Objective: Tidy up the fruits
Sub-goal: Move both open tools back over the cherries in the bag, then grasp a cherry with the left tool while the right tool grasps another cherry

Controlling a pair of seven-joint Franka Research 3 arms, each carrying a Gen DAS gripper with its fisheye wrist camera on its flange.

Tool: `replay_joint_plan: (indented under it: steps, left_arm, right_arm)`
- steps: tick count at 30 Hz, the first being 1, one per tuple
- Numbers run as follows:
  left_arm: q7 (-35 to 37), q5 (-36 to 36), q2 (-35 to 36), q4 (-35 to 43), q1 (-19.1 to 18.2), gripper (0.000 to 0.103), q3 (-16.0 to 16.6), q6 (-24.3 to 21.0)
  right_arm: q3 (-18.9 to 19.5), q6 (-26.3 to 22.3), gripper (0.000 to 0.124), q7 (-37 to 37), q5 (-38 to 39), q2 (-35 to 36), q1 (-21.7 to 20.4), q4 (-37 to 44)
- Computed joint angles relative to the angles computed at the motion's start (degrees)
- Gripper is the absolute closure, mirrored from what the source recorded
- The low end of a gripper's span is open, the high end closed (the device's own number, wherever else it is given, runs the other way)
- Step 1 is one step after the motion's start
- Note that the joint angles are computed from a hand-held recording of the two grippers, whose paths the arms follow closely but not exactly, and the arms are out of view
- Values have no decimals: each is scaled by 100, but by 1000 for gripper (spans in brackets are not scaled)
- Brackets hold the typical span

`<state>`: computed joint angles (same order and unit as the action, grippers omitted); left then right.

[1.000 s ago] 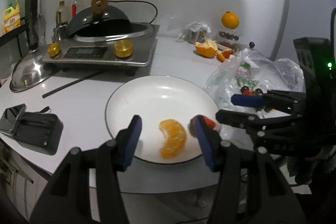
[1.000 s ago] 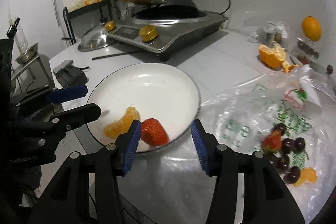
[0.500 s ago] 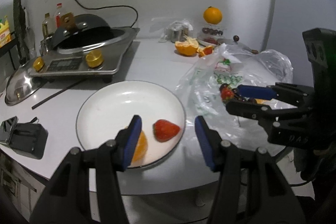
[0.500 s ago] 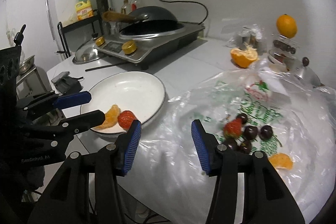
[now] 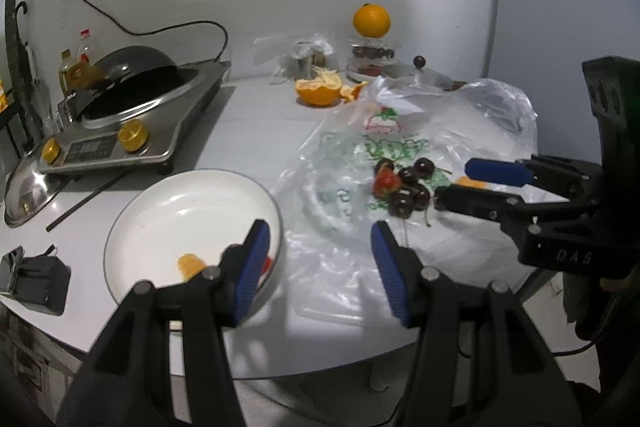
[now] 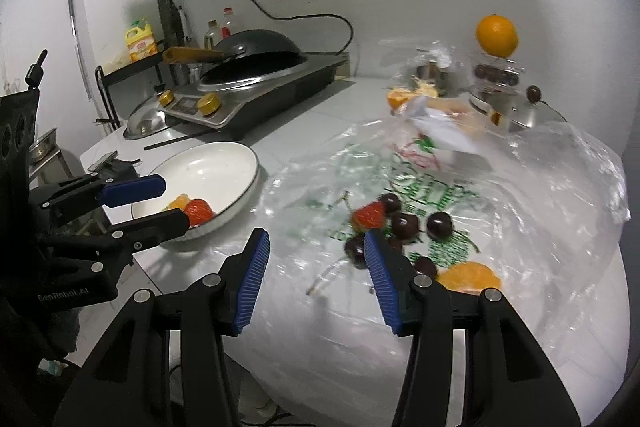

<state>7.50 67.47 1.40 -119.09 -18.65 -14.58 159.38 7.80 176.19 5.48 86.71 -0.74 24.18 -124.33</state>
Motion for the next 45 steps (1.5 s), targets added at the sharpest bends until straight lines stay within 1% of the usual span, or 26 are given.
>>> replay_joint_plan:
  steps: [7, 13, 23, 30, 35, 37, 40, 41, 45]
  left_arm:
    - [282, -155, 277, 360, -195, 49, -45, -237]
    - [562, -341, 508, 662, -413, 49, -18, -462]
    - [1007, -699, 981, 1173, -709, 49, 87, -635]
    - [1289, -1046, 1267, 1432, -831, 49, 208, -675]
    - [1459, -1296, 1472, 1605, -869, 49, 296, -651]
    - [1496, -1363, 1539, 1656, -881, 49, 341, -618]
    - [1559, -1481, 1659, 1760, -899, 49, 395, -596]
    - [1571, -1515, 1707, 1799, -904, 49, 415, -584]
    - [1640, -1672, 1869, 1932, -921, 49, 483, -547]
  right_arm:
    - [-135, -200, 72, -568, 529, -126, -165, -92]
    - [-213, -420, 72, -799, 754, -189, -312, -171]
    - [-284, -637, 72, -856, 667, -182, -481, -289]
    - [-274, -690, 72, -426, 32, 90, -532, -168]
    - [-206, -468, 72, -72, -670, 377, -549, 28]
    - [-181, -456, 72, 74, -972, 453, -576, 78]
    - [-159, -427, 75, 507, -1755, 623, -607, 164]
    - [-144, -410, 79, 648, -2015, 679, -620, 185]
    - [-61, -350, 86, 1042, -2905, 857, -695, 231]
